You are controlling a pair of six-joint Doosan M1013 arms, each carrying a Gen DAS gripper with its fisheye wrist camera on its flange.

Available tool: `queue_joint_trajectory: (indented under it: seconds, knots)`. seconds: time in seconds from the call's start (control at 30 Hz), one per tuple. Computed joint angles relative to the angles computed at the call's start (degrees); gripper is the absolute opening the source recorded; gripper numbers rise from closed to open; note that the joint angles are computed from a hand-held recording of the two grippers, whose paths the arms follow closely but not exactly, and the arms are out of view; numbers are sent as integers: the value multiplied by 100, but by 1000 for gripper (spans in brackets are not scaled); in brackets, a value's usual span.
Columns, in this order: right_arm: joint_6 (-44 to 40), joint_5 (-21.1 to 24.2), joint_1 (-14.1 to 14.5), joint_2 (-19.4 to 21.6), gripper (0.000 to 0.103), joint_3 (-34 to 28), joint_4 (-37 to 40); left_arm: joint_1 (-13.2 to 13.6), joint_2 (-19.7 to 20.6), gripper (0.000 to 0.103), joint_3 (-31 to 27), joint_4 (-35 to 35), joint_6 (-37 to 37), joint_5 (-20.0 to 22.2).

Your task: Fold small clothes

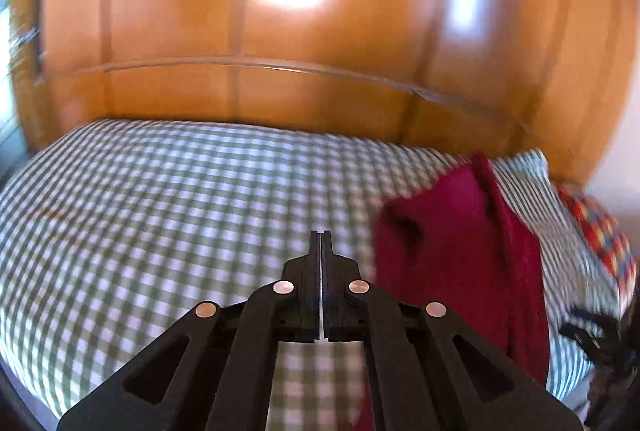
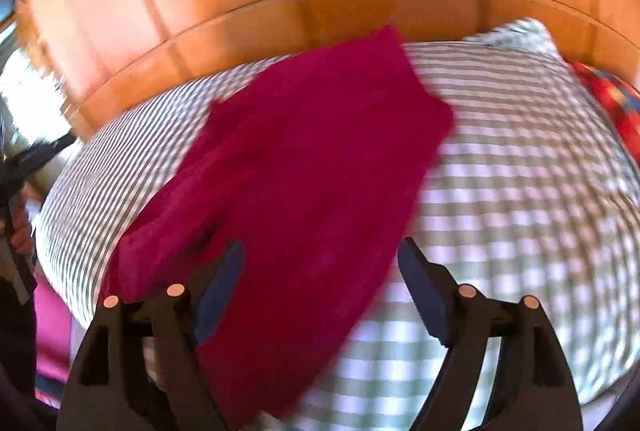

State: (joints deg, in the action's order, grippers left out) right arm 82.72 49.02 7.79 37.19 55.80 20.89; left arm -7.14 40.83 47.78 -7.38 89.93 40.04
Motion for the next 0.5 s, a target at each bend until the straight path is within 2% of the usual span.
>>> queue_joint_trajectory:
  seconds: [0.13,0.17,0.2,0.23,0.27,0.3,0.33,0.4,0.43,0.47,0.5]
  knots:
    - [-76,388,196,329,72,-437,-137,-131,-113,2,361,-1172,1780,324]
    - [-100,555,226,415,65,-562,-164,-164,-128,5,439,-1366,2117,456]
    - [-92,742,265,530,58,-704,-241,-241,-147,16,546,-1403,2459,604]
    - [-33,882,287,602,41,-806,-338,-293,-164,24,650,-1336,2620,618]
    - [46,917,299,630,25,-828,-439,-340,-176,39,748,-1298,2744,636]
    - [105,862,282,605,17,-785,-482,-398,-169,44,827,-1278,2895,747]
    - [128,801,264,553,7,-708,-464,-457,-157,44,877,-1136,2963,803]
    - [126,607,166,387,6,-493,-427,-595,-156,42,1008,-515,2815,643]
    - [134,506,125,305,6,-395,-493,-617,-150,33,1042,-396,2813,582]
    - [154,407,74,213,6,-280,-541,-588,-147,28,1048,-424,2841,563]
    - [209,335,-11,136,6,-193,-551,-537,-117,15,967,-618,2836,661]
